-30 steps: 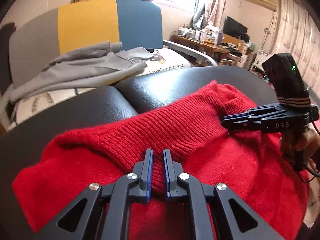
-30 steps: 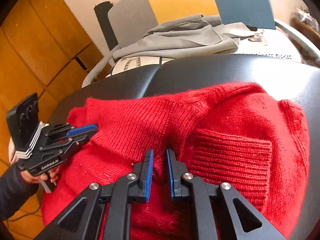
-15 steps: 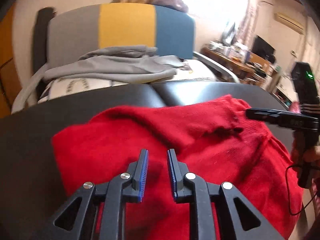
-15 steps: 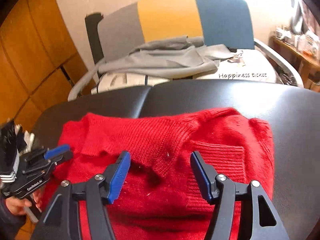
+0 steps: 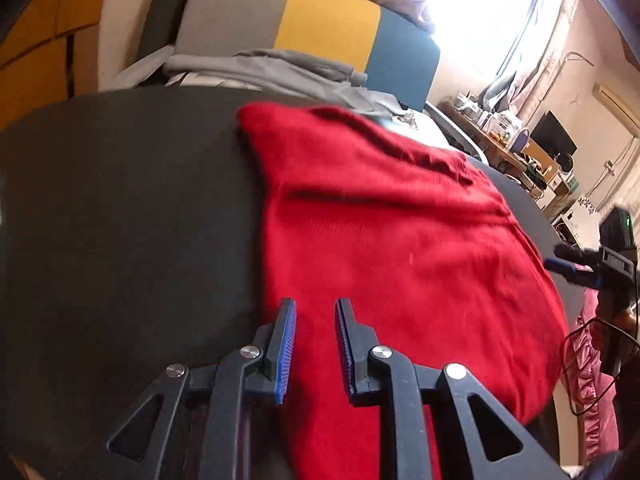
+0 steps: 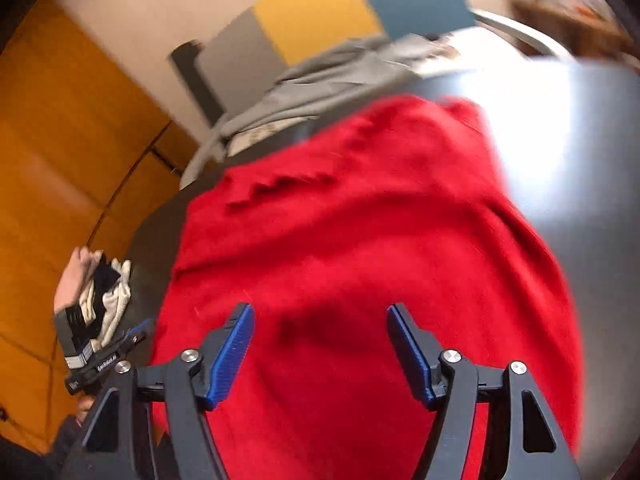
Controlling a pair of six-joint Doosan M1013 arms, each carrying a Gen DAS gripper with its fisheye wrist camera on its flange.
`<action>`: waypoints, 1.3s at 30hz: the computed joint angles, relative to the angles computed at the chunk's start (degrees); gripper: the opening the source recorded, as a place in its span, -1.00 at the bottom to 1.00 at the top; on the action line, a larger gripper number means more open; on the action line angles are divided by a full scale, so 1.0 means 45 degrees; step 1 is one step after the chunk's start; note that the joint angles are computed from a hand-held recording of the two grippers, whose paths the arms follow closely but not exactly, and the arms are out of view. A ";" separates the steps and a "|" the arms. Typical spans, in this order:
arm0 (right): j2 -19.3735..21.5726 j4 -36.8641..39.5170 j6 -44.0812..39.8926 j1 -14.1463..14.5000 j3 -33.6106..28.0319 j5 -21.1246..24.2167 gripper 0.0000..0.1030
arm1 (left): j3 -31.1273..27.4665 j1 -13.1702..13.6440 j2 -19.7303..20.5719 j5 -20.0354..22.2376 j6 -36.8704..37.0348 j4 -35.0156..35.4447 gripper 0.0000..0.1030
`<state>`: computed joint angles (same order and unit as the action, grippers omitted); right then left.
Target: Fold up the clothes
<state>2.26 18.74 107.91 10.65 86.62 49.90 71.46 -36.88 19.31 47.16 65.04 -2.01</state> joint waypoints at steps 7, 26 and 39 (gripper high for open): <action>-0.2224 -0.0847 0.2303 -0.0976 0.2310 0.0216 0.41 | 0.1473 0.0019 -0.1004 -0.0294 -0.0773 -0.0530 -0.59; -0.2865 0.3408 -0.1778 -0.2055 0.4002 -0.0882 0.05 | 0.3089 -0.0134 -0.1849 -0.2116 0.0618 -0.2547 -0.39; -0.2463 0.2116 -0.1841 -0.1870 0.3333 0.0305 -0.30 | 0.2892 -0.0212 -0.1765 -0.1548 0.1753 -0.3204 -0.27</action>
